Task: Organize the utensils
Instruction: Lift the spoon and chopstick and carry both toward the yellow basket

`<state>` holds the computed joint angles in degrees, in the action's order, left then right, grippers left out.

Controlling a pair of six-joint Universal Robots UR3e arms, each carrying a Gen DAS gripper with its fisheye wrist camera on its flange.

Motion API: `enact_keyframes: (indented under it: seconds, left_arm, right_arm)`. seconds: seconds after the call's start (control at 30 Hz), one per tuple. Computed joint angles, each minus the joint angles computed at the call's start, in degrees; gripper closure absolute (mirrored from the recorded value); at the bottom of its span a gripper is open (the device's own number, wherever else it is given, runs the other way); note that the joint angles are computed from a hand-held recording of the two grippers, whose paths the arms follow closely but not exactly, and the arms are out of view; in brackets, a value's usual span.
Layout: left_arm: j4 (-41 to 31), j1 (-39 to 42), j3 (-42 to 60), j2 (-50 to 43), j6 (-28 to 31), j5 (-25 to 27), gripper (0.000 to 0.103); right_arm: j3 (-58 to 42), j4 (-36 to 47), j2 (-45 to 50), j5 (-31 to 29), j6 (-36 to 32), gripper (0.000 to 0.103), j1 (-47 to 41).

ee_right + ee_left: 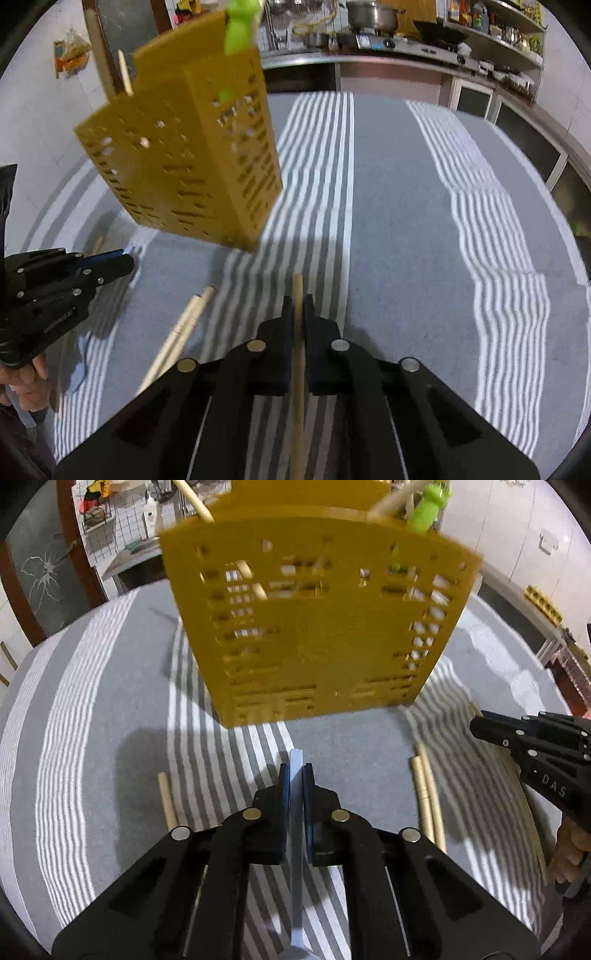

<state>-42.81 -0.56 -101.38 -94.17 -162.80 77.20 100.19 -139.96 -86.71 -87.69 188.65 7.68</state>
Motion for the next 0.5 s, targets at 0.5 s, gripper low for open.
enact_keyframes:
  seconds: [0.5]
  left_arm:
    - [-2.16,5.81,-2.80,15.52,1.35,-7.50,0.097]
  right_arm:
    - [7.88,-10.11,-15.07,2.74,0.01,0.097,-0.38]
